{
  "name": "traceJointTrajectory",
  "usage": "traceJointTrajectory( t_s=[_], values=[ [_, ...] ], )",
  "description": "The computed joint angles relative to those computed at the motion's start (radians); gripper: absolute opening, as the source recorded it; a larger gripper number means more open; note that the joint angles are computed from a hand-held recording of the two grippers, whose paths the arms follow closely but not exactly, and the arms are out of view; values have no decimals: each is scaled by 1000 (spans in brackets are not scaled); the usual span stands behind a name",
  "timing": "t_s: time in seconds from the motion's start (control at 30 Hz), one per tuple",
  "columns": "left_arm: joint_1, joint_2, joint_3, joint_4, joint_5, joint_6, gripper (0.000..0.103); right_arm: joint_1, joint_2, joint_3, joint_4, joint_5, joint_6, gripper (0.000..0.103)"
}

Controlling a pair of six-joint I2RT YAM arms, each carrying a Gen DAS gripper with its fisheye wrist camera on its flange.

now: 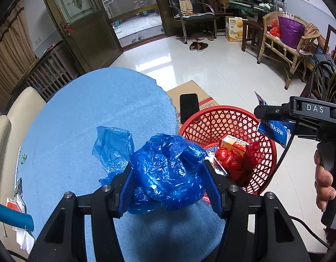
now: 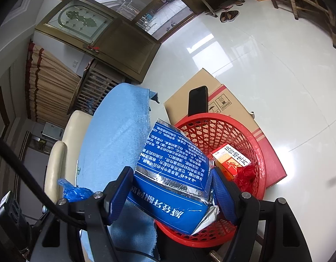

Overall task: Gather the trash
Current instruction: 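Carry the blue wrapper and blue bag over the red basket with both grippers, then open both grippers to drop the wrapper and bag into the basket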

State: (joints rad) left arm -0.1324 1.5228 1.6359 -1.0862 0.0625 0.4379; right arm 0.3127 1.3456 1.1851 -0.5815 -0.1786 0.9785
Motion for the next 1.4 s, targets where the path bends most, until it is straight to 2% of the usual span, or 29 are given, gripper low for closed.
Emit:
traceJointTrajectory(
  t_s=[0.9, 1.13, 1.23, 1.4],
  values=[
    [-36, 22, -22, 4, 2, -2, 61, -46, 27, -95, 75, -83, 52, 76],
    [-72, 36, -18, 4, 65, 5, 62, -82, 39, -126, 86, -144, 80, 77],
    [-88, 58, 2, -9, 104, -1, 67, -97, 32, -149, 103, -164, 103, 78],
    [-90, 86, 33, -36, 158, -17, 68, -112, 31, -155, 105, -171, 111, 78]
  ],
)
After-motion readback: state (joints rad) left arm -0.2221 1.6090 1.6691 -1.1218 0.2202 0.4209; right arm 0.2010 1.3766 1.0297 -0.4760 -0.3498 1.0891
